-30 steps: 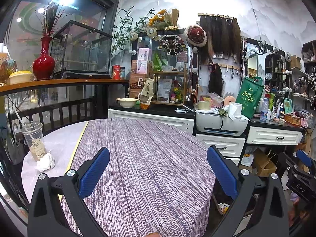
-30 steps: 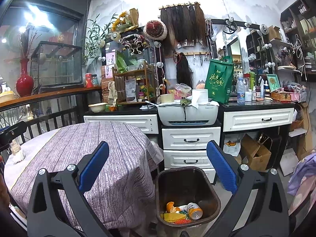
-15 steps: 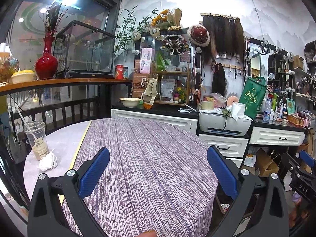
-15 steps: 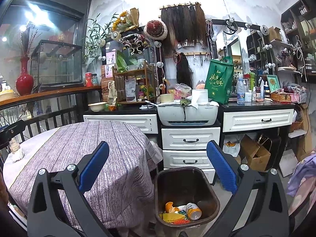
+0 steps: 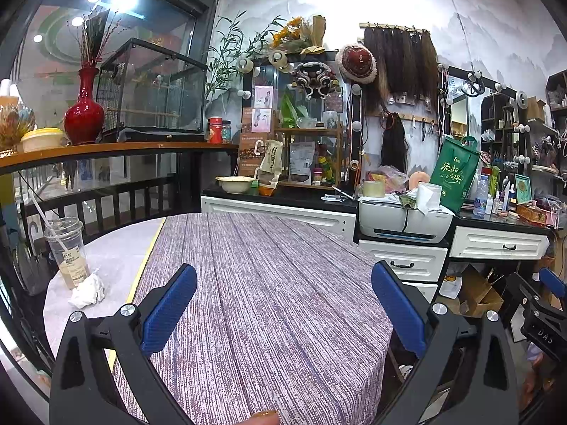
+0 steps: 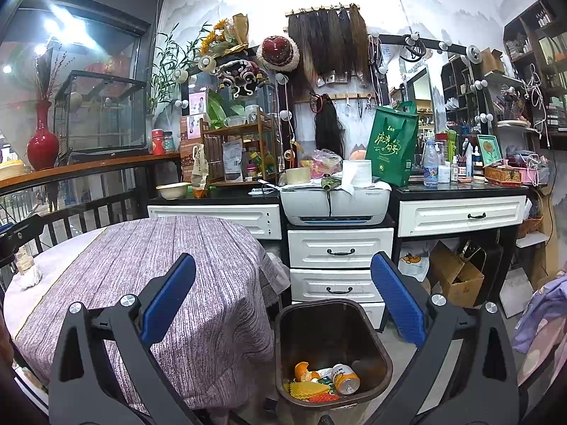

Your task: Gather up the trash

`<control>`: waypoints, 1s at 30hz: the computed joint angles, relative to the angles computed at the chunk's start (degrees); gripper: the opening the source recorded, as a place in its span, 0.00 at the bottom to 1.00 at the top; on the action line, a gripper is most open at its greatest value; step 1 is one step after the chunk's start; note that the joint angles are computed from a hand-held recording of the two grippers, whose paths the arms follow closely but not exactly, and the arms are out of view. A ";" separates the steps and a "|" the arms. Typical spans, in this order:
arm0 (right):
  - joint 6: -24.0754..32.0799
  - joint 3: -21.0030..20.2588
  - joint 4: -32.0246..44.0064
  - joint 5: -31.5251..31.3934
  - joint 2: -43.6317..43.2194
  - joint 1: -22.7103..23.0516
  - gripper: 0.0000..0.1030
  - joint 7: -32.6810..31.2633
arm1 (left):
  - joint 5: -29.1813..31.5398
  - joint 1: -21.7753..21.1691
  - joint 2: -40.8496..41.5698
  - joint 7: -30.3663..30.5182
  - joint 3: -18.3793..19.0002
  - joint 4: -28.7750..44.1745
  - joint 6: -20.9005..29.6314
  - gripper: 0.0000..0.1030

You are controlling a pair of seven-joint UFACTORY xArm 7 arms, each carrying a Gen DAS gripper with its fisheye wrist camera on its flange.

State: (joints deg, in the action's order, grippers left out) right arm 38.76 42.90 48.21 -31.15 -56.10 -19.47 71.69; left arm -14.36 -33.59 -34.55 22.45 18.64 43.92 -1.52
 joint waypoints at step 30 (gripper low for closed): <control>-0.03 -0.92 -0.71 -0.62 0.09 0.90 0.94 -0.13 | -2.15 -3.83 0.11 6.63 4.39 1.56 1.43 0.95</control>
